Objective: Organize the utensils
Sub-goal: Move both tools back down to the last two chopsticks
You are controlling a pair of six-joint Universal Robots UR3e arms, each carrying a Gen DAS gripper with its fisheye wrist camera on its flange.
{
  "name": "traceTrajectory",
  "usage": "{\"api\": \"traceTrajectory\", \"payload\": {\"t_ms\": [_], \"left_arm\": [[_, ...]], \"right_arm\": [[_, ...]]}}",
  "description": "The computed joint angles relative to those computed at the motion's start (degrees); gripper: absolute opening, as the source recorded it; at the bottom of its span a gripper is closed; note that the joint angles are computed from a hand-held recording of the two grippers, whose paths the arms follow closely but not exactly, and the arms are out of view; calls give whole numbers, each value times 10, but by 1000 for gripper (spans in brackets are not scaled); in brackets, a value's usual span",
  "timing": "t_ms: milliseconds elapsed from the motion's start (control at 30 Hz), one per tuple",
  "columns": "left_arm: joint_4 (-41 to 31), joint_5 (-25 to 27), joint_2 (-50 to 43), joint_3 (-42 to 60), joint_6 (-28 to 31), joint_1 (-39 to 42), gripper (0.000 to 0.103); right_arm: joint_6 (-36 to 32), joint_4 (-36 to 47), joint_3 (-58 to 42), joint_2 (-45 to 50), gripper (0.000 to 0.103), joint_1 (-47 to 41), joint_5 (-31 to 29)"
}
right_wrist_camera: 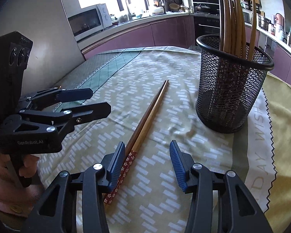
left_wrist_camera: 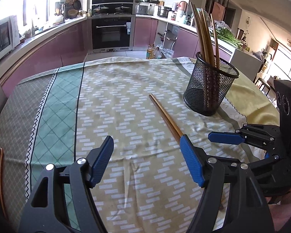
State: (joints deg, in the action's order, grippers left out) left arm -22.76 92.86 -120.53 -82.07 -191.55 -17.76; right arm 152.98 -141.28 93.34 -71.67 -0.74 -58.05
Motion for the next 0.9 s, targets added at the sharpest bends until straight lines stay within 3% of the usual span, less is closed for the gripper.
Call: {"api": "traceTrajectory", "payload": {"t_ms": [533, 900], "left_arm": [[-20, -23, -24, 23, 2, 6, 70], [-98, -25, -97, 143, 24, -16, 65]], "right_arm": [[20, 11, -2, 0, 33, -8, -11], [17, 33, -6, -4, 30, -24, 0]]}}
